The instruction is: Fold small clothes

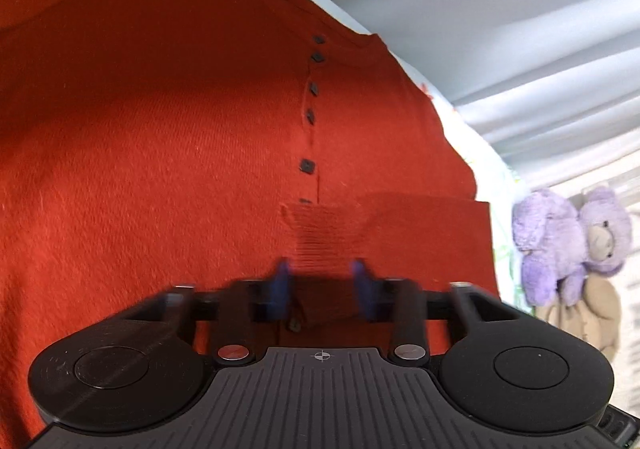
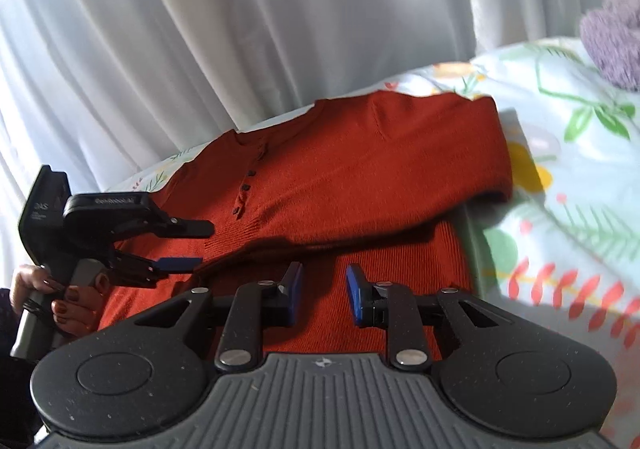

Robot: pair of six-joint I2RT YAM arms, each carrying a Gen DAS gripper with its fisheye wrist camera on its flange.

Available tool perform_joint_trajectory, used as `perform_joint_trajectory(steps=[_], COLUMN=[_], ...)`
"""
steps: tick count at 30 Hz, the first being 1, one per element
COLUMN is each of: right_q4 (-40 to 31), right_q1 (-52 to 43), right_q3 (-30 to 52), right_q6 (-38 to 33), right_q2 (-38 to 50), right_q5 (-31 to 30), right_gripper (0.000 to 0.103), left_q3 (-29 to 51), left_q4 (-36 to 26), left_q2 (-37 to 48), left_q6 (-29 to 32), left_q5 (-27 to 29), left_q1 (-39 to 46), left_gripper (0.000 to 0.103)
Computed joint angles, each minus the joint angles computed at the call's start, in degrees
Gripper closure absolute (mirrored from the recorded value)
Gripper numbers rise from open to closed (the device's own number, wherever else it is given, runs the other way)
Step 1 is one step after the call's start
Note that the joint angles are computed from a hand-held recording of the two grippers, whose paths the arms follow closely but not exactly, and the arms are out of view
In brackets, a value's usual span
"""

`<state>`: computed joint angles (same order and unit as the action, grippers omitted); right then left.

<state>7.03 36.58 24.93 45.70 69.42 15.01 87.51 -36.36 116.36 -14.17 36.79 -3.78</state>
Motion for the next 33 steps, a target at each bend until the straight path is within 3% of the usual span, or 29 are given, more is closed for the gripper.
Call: perform_joint_trajectory(steps=[3,8,13,16,19,20,21,22,24,26,29,31,33], right_q4=[0.36,-1.62,-8.79,-10.01,-10.92,-11.04,-11.14,-11.44,-12.11,-12.33,-11.68,-10.90,-10.13], right_q1=[1.48,2.56,2.88,2.45,2.17,1.78,1.30,0.75,-0.43,-1.88,-4.38,-5.64,-6.77], right_q3=[-0.84,0.13,2.21,1.96,2.81,3.21,3.63,4.15,5.50,6.77,8.79,10.43,12.30], right_q6=[3.83,6.61,9.66,11.31,11.06,10.77,10.46,10.13,9.30,8.71,7.91,7.24,6.15], right_q2=[0.07,2.49,4.53,4.03,3.99,3.99,3.90,3.60,3.19,3.01,3.74,5.10,7.03], right_q5=[0.78,1.99,5.65,5.52,5.34,4.85,4.31,3.94,3.34,2.27,-0.41,-1.86,-3.07], right_gripper=[0.080,0.080,0.080,0.080,0.080,0.080,0.080,0.080,0.080,0.079,0.077,0.077,0.076], left_q3=[0.81,1.55,5.77,9.87,14.80,14.95,14.36,13.81,12.84,13.02,14.59,17.55,18.32], left_q4=[0.58,6.22,9.74,7.31,1.82,1.37,2.05,2.65,3.89,4.09,3.50,1.16,0.31], left_q2=[0.34,-4.74,-5.14,0.00,6.50,7.42,7.90,8.34,9.15,9.89,10.95,12.90,12.44], left_q6=[0.66,4.51,9.89,13.50,13.10,12.95,12.32,11.58,10.41,10.54,9.52,9.53,9.72], left_q5=[0.89,-3.73,-15.46,-20.03,-17.00,-16.33,-15.59,-14.29,-9.20,-6.34,-4.68,-4.84,-7.69], left_q1=[-0.10,0.48,3.35,4.77,7.06,7.94,8.38,8.90,10.47,11.38,11.44,10.83,9.42], left_gripper=[0.097,0.097,0.097,0.097,0.094,0.092,0.083,0.066,0.053,0.048,0.056,0.096,0.098])
